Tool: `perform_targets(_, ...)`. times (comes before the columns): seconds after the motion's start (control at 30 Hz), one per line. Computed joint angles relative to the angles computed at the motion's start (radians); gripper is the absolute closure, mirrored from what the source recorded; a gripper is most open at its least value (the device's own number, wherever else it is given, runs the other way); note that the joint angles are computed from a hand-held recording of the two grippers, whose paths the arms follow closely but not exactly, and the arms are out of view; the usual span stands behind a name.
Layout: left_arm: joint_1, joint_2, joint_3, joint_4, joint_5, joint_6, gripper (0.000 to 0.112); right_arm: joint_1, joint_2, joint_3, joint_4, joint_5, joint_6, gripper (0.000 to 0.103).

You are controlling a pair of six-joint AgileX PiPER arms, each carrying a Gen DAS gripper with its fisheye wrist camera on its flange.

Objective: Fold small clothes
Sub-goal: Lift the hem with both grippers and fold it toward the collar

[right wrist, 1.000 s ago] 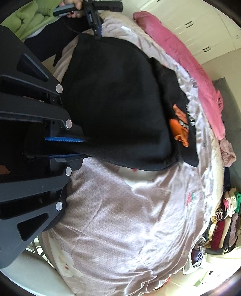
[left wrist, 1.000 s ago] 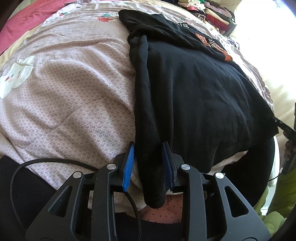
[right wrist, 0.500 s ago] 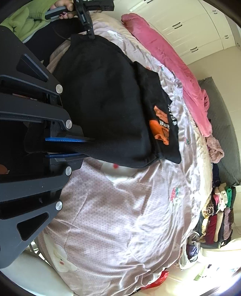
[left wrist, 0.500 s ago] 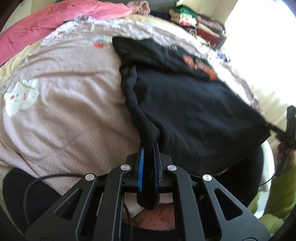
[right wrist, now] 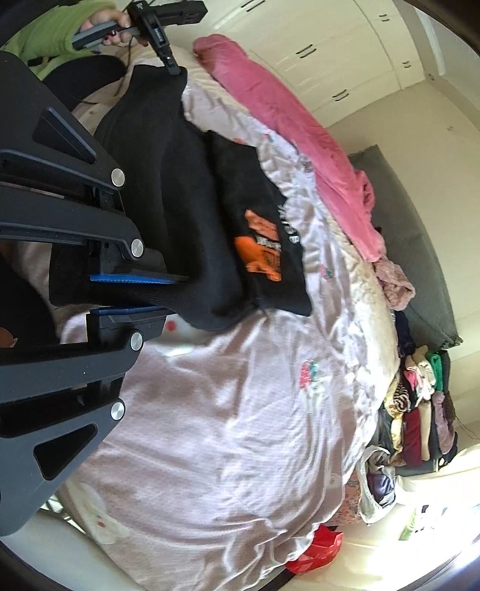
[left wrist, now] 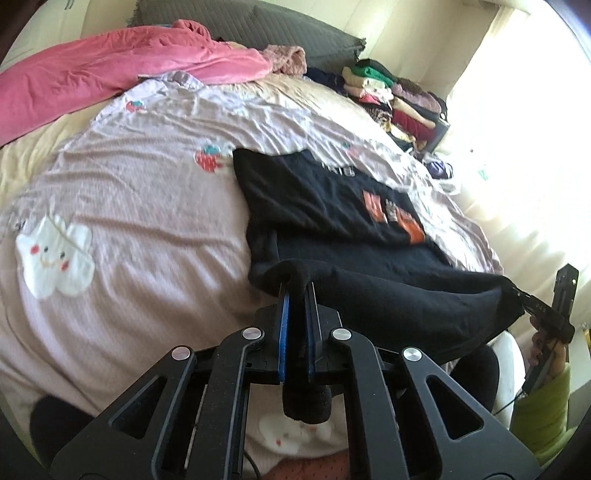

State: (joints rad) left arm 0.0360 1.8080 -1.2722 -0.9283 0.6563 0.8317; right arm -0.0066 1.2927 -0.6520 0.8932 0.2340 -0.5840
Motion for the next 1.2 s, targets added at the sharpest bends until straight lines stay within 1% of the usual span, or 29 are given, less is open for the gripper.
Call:
perform_targets(0.07, 0.001, 0.023, -0.046, 0.004, 0.002, -0.020, 0.110, 0.010, 0.028, -0.038, -0.018, -0.014, 0.017, 0.095)
perform_targets(0.13, 0.002, 0.041, -0.077, 0.001, 0.001, -0.031, 0.110, 0.009, 0.053, -0.068, 0.004, -0.017, -0.007, 0.095)
perform_targets(0.3, -0.012, 0.104, -0.178, 0.036, -0.008, -0.096, 0.110, 0.001, 0.141, -0.190, 0.020, -0.003, -0.018, 0.095)
perform_targets(0.37, -0.019, 0.125, -0.216, 0.055, -0.012, -0.123, 0.110, 0.010, 0.178, -0.251, -0.054, -0.001, 0.052, 0.095)
perform_targets(0.5, -0.026, 0.175, -0.298, 0.077, -0.024, -0.182, 0.110, 0.014, 0.250, -0.362, -0.122, 0.005, 0.120, 0.095)
perform_targets(0.63, -0.024, 0.227, -0.373, 0.096, -0.016, -0.237, 0.110, 0.018, 0.330, -0.472, -0.245, 0.019, 0.247, 0.095)
perform_targets(0.73, -0.022, 0.277, -0.450, 0.122, 0.000, -0.289, 0.110, 0.018, 0.397, -0.557, -0.293, 0.041, 0.308, 0.095)
perform_targets(0.87, -0.028, 0.346, -0.552, 0.174, 0.014, -0.365, 0.110, 0.030, 0.498, -0.701, -0.424, 0.089, 0.442, 0.095)
perform_targets(0.93, -0.037, 0.377, -0.598, 0.218, 0.008, -0.413, 0.110, 0.038, 0.538, -0.767, -0.485, 0.110, 0.500, 0.095)
perform_targets(1.03, -0.050, 0.430, -0.683, 0.291, 0.014, -0.486, 0.110, 0.041, 0.590, -0.845, -0.528, 0.127, 0.549, 0.095)
perform_targets(1.2, -0.073, 0.530, -0.843, 0.418, 0.042, -0.596, 0.110, 0.036, 0.649, -0.894, -0.553, 0.104, 0.604, 0.095)
